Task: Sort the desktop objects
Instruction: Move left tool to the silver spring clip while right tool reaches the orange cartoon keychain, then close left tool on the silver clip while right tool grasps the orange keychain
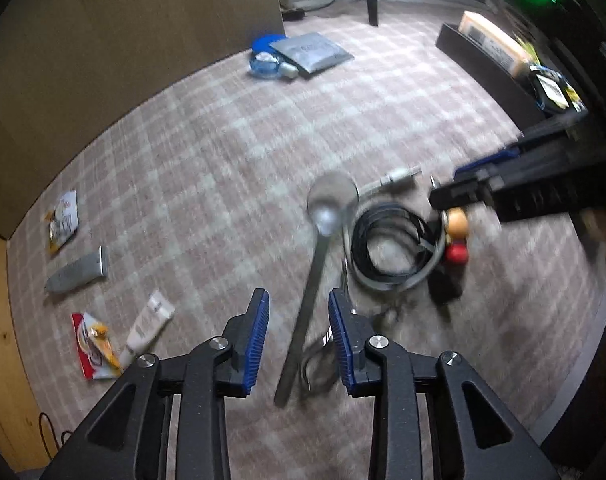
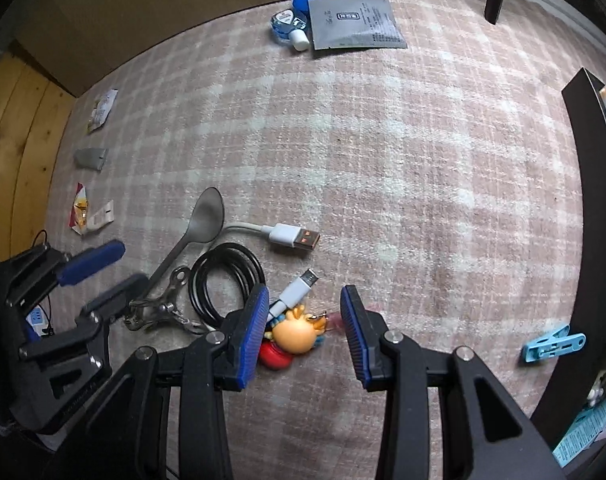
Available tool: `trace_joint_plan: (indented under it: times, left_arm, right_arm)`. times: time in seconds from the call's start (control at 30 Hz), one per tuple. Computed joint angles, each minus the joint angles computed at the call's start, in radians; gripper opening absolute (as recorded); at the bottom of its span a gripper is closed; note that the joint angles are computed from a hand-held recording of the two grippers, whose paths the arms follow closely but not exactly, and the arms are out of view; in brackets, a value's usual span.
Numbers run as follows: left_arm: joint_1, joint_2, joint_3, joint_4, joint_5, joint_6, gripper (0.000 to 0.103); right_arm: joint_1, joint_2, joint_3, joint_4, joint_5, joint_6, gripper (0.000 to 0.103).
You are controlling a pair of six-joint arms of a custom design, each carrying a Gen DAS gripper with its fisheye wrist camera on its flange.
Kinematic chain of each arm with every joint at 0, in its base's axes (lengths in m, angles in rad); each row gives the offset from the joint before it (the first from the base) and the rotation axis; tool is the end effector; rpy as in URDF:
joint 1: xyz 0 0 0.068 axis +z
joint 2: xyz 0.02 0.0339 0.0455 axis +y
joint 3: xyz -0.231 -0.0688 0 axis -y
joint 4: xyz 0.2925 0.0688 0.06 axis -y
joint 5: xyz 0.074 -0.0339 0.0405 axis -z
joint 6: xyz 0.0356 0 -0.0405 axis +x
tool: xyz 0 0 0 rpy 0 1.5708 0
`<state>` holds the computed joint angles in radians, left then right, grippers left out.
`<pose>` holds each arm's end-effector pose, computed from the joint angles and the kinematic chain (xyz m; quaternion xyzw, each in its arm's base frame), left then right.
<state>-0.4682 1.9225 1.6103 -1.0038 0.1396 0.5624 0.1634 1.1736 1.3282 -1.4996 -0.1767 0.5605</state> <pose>0.3761 -0.1957 0.1919 0.4953 0.8566 -0.0631 0.1299 0.2307 0.0444 0.3246 0.1855 0.9723 0.1217 0.0739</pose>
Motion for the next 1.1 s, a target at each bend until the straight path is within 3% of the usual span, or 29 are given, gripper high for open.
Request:
trace_joint_plan:
  times: [0.2, 0.47, 0.6, 0.67, 0.83, 1.1]
  left_arm:
    - [-0.030, -0.031, -0.103, 0.089, -0.084, 0.055, 0.040]
    - [-0.052, 0.003, -0.077, 0.114, -0.076, 0.065, 0.040]
    - [-0.049, 0.017, -0.071, 0.108, -0.072, 0.083, 0.040]
    - [-0.050, 0.015, -0.080, 0.105, -0.066, 0.088, 0.040]
    - [-0.049, 0.017, -0.084, 0.103, -0.065, 0.099, 0.040]
    - [-0.056, 0.073, -0.024, 0.095, -0.050, 0.083, 0.040]
  right_arm:
    - [0.108, 0.046, -0.018, 0.068, 0.021, 0.117, 0.037]
    - [0.084, -0.265, -0.232, 0.005, -0.002, 0.173, 0.037]
    - [0.058, -0.380, -0.267, -0.054, -0.031, 0.190, 0.037]
    - [0.074, -0.395, -0.284, -0.067, -0.024, 0.203, 0.037]
    - [0.169, -0.379, -0.366, 0.046, -0.022, 0.331, 0.037]
    - [0.309, -0.344, -0.362, 0.051, 0.077, 0.411, 0.036]
